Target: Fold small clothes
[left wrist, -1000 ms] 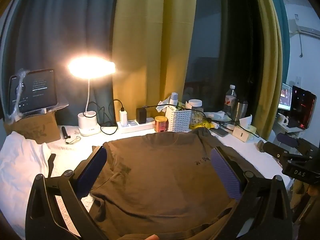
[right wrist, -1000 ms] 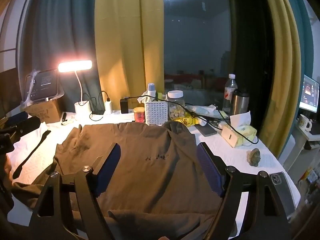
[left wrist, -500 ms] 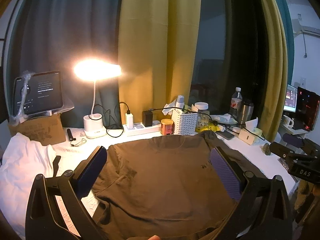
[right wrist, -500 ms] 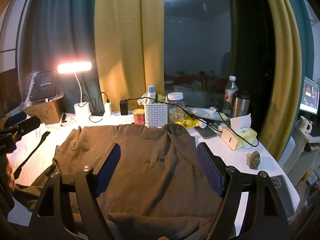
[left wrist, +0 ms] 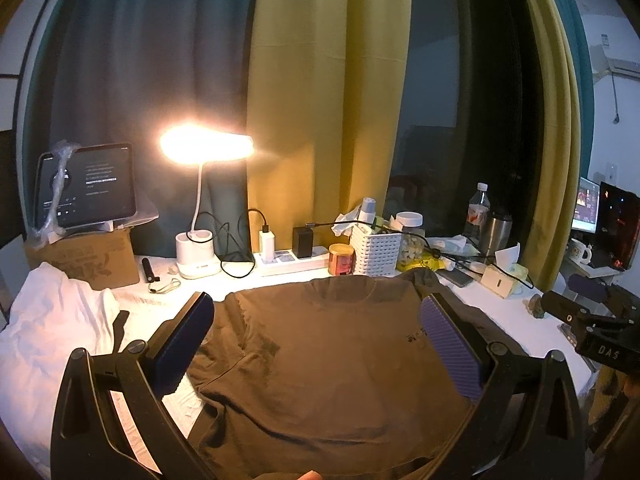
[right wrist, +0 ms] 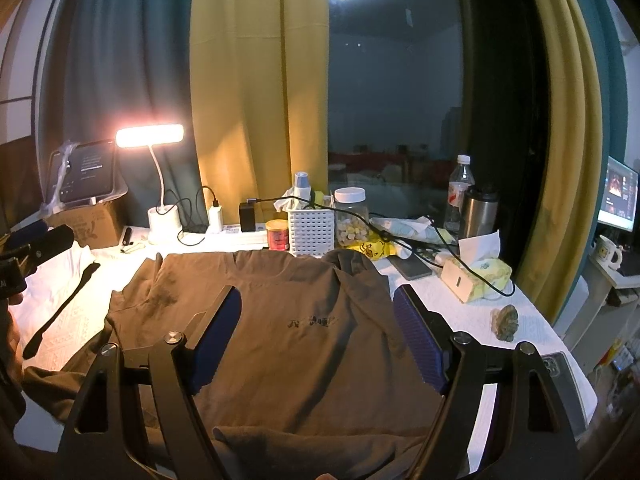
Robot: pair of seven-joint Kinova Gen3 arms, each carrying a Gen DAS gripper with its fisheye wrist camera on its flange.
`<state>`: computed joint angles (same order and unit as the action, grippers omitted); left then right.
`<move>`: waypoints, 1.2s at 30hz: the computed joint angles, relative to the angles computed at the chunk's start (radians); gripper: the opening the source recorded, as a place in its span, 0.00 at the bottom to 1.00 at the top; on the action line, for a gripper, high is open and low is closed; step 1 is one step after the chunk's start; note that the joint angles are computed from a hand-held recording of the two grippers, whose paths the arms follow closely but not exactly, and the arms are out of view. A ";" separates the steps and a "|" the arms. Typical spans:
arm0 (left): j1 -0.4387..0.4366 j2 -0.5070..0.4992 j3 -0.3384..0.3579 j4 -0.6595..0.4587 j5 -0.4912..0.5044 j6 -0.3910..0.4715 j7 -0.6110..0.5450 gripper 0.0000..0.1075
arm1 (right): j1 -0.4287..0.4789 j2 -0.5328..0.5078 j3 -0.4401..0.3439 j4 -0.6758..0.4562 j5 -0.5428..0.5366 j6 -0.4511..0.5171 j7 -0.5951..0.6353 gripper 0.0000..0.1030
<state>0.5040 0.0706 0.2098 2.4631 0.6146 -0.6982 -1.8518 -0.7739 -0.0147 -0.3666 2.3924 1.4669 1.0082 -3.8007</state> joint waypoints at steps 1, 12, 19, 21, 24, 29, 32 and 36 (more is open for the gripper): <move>0.005 0.001 0.001 0.000 0.013 -0.005 -0.013 0.95 | 0.001 0.000 0.001 -0.001 0.000 -0.001 0.001 0.79; 0.008 -0.001 0.003 0.003 0.021 -0.011 -0.018 0.95 | 0.001 -0.005 -0.001 -0.001 0.000 0.001 0.010 0.79; -0.004 -0.006 0.001 0.002 -0.015 0.003 0.012 0.95 | 0.007 -0.011 0.004 0.004 -0.002 -0.011 0.016 0.79; -0.003 -0.006 0.002 0.003 -0.012 0.000 0.012 0.95 | 0.010 -0.012 0.006 0.009 0.001 -0.019 0.012 0.79; 0.000 -0.006 0.003 -0.004 0.002 0.005 -0.003 0.95 | 0.009 -0.004 0.004 0.011 0.008 -0.015 0.002 0.79; 0.000 -0.005 0.003 -0.006 0.002 0.006 -0.003 0.95 | 0.011 -0.002 0.007 0.012 0.012 -0.019 0.000 0.79; -0.002 -0.005 0.002 -0.010 -0.001 0.012 -0.003 0.95 | 0.011 0.000 0.007 0.012 0.014 -0.018 -0.003 0.79; -0.005 -0.005 0.000 -0.013 -0.004 0.017 -0.004 0.95 | 0.012 0.003 0.008 0.014 0.018 -0.018 -0.008 0.79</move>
<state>0.4991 0.0655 0.2101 2.4506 0.6110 -0.6813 -1.8557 -0.7622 -0.0112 -0.3589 2.4062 1.4846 0.9903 -3.8091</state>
